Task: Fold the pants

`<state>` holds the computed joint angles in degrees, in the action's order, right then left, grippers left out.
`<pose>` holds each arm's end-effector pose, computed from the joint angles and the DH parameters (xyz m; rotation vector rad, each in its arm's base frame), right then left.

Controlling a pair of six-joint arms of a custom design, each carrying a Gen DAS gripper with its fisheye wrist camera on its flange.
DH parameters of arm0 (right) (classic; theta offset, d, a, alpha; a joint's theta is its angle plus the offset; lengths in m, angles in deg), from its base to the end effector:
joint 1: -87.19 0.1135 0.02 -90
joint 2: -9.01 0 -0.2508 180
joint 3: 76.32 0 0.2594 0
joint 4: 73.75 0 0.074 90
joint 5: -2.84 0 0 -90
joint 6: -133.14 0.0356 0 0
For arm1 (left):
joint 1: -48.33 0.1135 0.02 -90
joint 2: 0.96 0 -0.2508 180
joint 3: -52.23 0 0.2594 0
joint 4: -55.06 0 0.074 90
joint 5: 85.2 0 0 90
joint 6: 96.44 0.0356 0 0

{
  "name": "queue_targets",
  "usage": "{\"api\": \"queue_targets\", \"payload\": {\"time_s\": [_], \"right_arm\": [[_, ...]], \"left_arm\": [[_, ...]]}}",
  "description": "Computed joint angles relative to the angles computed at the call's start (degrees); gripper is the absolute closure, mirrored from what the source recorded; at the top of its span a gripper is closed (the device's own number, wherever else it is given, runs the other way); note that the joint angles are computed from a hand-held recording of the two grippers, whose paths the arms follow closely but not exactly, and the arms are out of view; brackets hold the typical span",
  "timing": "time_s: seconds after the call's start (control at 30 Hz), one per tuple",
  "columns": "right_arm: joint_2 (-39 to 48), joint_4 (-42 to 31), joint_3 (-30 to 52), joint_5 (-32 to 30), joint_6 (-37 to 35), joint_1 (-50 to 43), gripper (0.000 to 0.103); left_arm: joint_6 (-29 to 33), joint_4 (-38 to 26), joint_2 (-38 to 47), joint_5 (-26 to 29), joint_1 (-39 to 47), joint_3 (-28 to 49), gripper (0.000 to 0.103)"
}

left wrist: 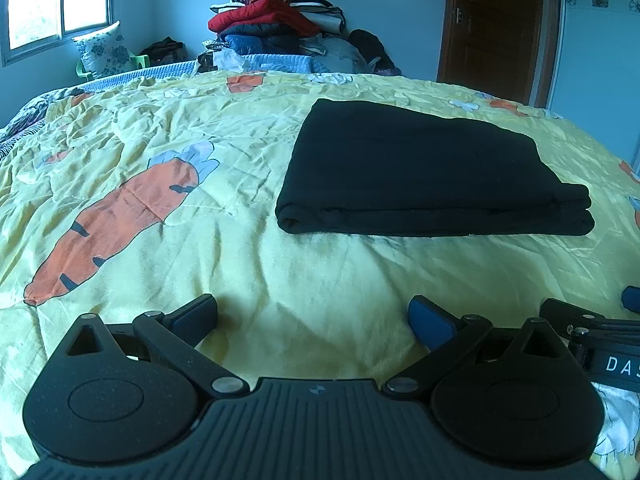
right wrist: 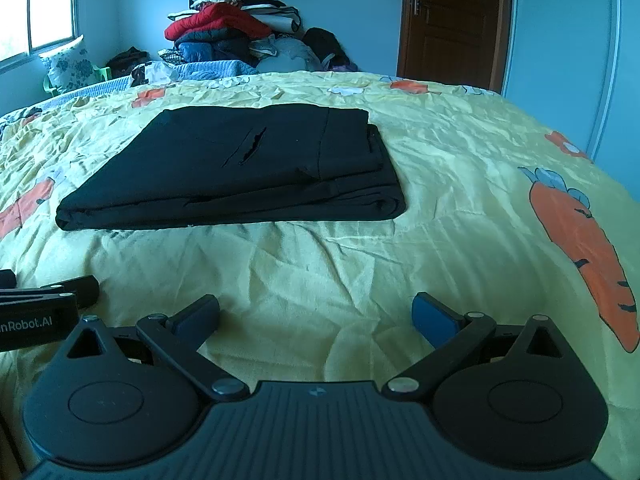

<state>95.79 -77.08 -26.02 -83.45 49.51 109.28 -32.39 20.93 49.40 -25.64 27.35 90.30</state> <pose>0.2776 0.1102 0.1396 -0.2764 2.2541 0.1901 0.1798 -0.0496 0.1756 -0.3405 2.2273 0.2025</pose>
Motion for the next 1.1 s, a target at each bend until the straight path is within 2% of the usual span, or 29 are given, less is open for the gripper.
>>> {"api": "queue_targets", "payload": {"time_s": [0.77, 1.1], "right_arm": [[0.0, 0.0, 0.0, -0.1, -0.1, -0.1, 0.000], [0.1, 0.1, 0.1, 0.1, 0.1, 0.1, 0.000]], "left_arm": [[0.2, 0.0, 0.0, -1.1, -1.6, 0.1, 0.000], [0.9, 0.5, -0.8, 1.1, 0.5, -0.7, 0.000]]}}
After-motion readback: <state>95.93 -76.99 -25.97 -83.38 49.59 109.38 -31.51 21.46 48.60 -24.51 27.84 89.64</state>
